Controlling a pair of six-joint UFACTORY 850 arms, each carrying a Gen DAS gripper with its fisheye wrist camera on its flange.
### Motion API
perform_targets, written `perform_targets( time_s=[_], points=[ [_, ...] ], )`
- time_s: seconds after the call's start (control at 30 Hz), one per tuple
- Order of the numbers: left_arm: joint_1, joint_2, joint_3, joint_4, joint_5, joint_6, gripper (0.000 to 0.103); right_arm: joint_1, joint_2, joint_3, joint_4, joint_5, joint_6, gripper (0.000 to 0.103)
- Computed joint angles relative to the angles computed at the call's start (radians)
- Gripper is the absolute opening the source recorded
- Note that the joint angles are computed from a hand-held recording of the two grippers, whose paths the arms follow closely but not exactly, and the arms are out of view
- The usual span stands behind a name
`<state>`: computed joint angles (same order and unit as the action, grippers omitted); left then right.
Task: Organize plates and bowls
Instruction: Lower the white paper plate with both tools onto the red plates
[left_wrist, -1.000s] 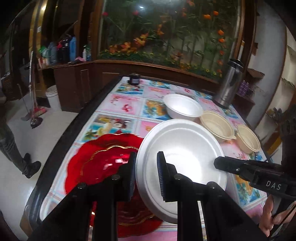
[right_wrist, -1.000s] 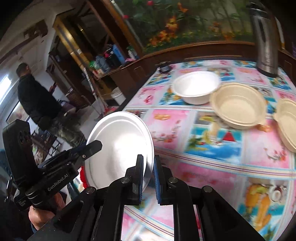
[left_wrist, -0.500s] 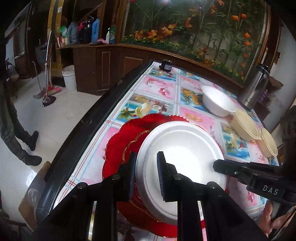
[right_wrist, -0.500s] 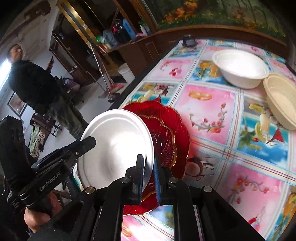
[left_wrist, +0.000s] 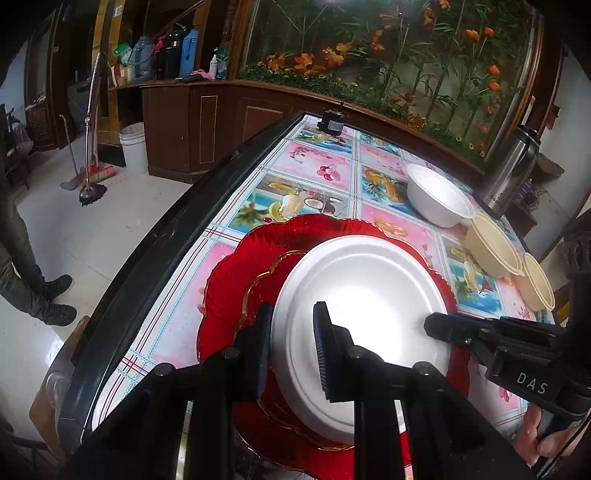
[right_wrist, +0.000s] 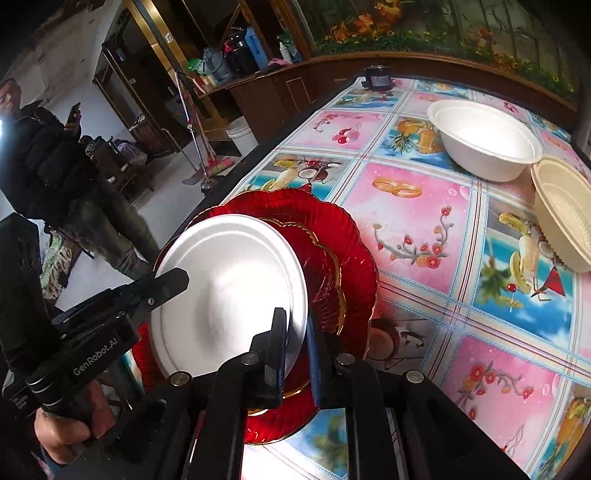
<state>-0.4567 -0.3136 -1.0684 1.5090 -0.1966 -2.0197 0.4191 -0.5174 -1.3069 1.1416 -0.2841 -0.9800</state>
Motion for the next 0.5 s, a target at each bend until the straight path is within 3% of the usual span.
perform_targets(
  time_s=[0.5],
  points=[
    [-0.008, 0.005, 0.010, 0.106, -0.028, -0.089, 0.020, 0.011, 0.013, 0.011, -0.017, 0.042, 0.009, 0.013]
  ],
)
